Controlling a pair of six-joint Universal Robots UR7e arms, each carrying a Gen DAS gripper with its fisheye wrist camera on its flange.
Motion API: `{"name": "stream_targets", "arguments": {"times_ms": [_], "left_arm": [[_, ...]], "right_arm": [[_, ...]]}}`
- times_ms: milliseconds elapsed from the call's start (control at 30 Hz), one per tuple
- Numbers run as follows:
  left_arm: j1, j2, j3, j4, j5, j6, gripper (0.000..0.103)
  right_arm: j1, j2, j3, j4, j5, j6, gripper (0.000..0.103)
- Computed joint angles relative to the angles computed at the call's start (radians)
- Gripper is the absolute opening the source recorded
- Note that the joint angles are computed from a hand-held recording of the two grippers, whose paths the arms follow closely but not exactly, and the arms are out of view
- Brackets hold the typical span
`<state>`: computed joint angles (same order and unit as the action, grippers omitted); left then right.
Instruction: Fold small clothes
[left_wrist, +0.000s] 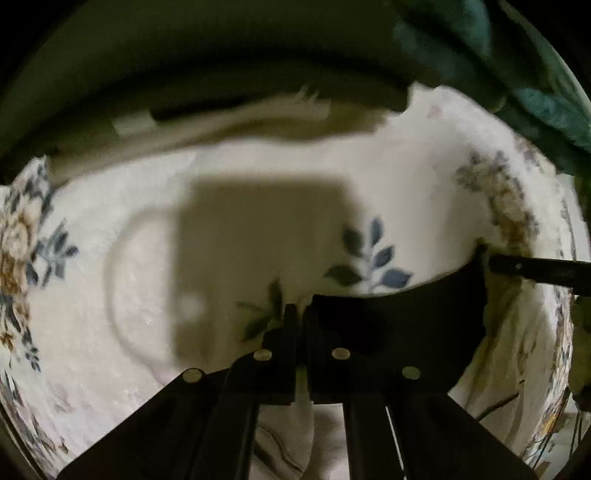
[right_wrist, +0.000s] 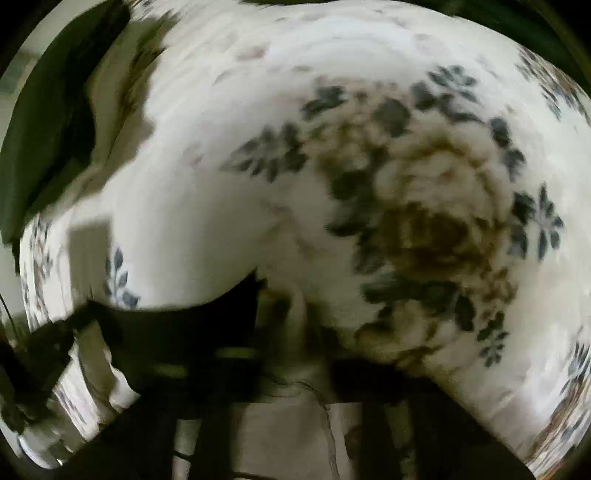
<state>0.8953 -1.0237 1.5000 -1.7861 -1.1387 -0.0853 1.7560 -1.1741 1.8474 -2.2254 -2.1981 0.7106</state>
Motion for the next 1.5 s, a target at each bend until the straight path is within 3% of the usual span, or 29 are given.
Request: {"name": "stream_targets", "arguments": {"times_ms": [167,367,633,800,967,1033,1133,1200,1333,1500], "left_arm": [[-0.04,-0.125,0.067,-0.033,-0.013,0.004,0.002],[-0.072,-0.253,0.101,-0.017,-0.055,-0.075,0.002],[-0.167,-0.453,0.24,0.035,-0.089,-0.268,0.002],[-0.202,-0.593,0.35,0.143,-0.107,-0.403,0.002],[-0.16,-0.679,0.418,0.249,-0.217,-0.515,0.007],[-0.161,-0.708,0.42,0.307,-0.234,-0.575,0.011],[-0.166,-0.751,0.412,0.322,-0.255,-0.617,0.04],[-0.168,-0.764,0.401,0.306,-0.246,-0.648,0.058],[-0.125,-0.727,0.385,0.23,-0.238,-0.662,0.058],[-0.054,-0.64,0.413,0.077,-0.294,-0.637,0.056]], "right_arm": [[0.055,-0.048,0.058,-0.11,-0.001,-0.027,0.005],[0.16,-0.138,0.129,-0.183,-0.005,-0.008,0.005],[0.365,-0.231,0.257,-0.144,-0.022,0.156,0.005],[0.426,-0.271,0.352,-0.086,0.024,0.247,0.005],[0.407,-0.334,0.466,-0.038,0.138,0.334,0.006],[0.385,-0.376,0.501,-0.015,0.206,0.374,0.025],[0.376,-0.454,0.555,-0.033,0.259,0.427,0.055],[0.385,-0.515,0.585,-0.047,0.259,0.479,0.056],[0.356,-0.608,0.663,-0.175,0.26,0.546,0.056],[0.269,-0.61,0.753,-0.353,0.278,0.575,0.056]]}}
